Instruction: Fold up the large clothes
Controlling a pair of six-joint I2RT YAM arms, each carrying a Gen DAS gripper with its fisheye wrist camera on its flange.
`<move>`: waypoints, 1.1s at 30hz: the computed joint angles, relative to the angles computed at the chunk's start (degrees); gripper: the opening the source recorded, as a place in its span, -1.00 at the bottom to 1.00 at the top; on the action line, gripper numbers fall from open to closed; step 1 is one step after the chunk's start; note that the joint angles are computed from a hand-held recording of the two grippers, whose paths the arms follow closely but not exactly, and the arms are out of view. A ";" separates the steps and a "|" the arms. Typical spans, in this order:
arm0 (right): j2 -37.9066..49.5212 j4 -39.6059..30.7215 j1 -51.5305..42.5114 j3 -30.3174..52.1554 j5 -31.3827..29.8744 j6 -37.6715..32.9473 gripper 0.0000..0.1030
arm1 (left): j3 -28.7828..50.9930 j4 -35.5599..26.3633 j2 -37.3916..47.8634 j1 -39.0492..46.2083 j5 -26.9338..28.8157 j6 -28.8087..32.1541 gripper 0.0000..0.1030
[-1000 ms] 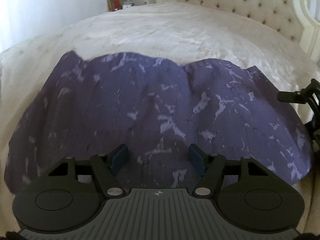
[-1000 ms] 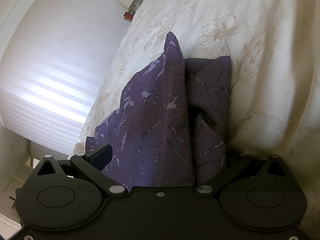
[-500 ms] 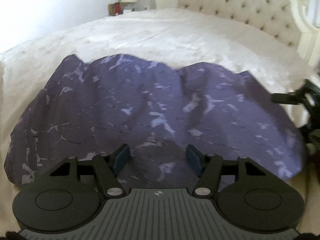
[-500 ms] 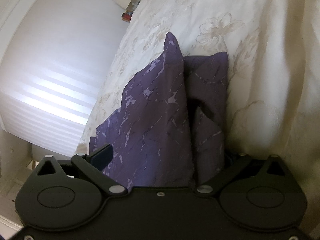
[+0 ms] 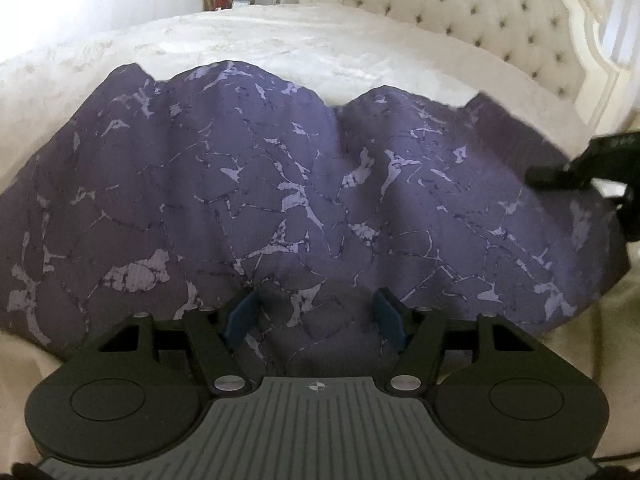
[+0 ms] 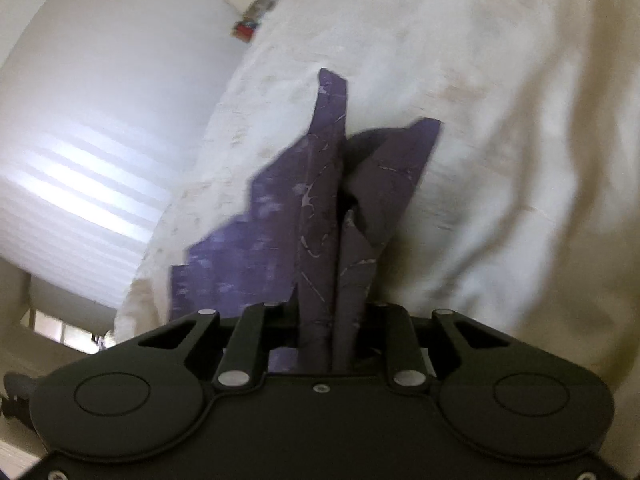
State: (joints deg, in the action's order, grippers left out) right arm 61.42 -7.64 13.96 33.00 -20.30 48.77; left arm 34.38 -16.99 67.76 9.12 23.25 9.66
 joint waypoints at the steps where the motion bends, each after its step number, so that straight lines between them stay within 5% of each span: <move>1: -0.44 -1.69 1.45 2.27 0.56 0.11 -0.41 | 0.24 -0.89 -0.25 1.06 1.19 -0.46 0.19; 9: 9.57 -2.80 13.58 20.12 1.95 3.74 -0.41 | 3.31 -5.74 -5.89 15.44 8.40 -0.28 0.18; 20: 44.64 1.44 27.65 47.53 2.00 2.84 -0.34 | 8.20 -10.40 -4.54 36.64 15.05 6.24 0.19; 25: 55.65 -2.25 31.04 57.34 2.82 1.69 -0.10 | 8.62 -12.34 -4.99 38.87 15.81 6.71 0.19; 33: 55.99 5.13 30.66 55.98 -4.68 1.38 0.51 | 9.85 -14.13 -4.84 41.40 18.30 9.39 0.19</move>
